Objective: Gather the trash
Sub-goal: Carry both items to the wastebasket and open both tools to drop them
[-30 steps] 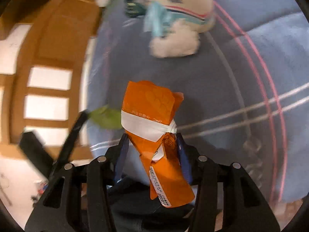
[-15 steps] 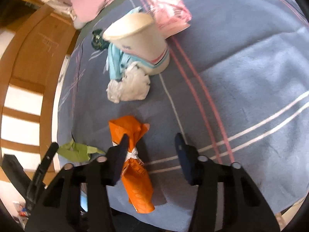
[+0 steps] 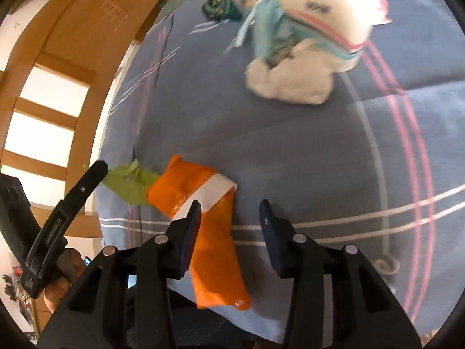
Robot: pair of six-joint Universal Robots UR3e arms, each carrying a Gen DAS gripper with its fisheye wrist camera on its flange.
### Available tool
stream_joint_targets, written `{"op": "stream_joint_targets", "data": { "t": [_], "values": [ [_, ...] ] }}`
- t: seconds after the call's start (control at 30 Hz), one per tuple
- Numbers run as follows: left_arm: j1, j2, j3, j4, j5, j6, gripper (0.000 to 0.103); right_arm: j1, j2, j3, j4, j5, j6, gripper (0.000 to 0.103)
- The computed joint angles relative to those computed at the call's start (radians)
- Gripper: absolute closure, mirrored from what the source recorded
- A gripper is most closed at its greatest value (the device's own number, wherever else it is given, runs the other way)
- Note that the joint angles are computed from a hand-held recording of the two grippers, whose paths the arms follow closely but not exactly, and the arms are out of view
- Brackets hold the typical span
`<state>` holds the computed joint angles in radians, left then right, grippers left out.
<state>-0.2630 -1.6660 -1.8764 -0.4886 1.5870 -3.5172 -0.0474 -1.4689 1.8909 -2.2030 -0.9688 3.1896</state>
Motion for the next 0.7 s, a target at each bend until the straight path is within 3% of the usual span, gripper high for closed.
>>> {"op": "stream_joint_targets", "data": {
  "t": [0.13,0.23,0.37,0.5,0.63,0.7],
  "values": [
    [0.037,0.019,-0.026,-0.01,-0.024,-0.036,0.06,-0.002,-0.046,0.044,-0.034,0.022,0.013,0.059],
    [0.052,0.023,-0.033,-0.016,-0.032,-0.053,0.06,0.069,-0.058,-0.003,-0.024,-0.079,-0.006,0.059],
    [0.051,0.018,-0.033,-0.011,-0.045,-0.052,0.056,0.137,-0.031,-0.06,0.056,-0.122,-0.078,0.059],
    [0.045,0.014,-0.034,0.008,-0.045,-0.05,0.04,0.202,-0.015,-0.046,0.035,-0.215,-0.061,0.059],
    [0.057,-0.004,-0.04,0.035,-0.085,-0.036,0.022,0.239,-0.016,-0.028,-0.026,-0.239,-0.031,0.064],
    [0.056,-0.04,-0.022,0.033,-0.113,-0.018,0.021,0.249,-0.017,-0.027,-0.043,-0.246,-0.023,0.065]
  ]
}}
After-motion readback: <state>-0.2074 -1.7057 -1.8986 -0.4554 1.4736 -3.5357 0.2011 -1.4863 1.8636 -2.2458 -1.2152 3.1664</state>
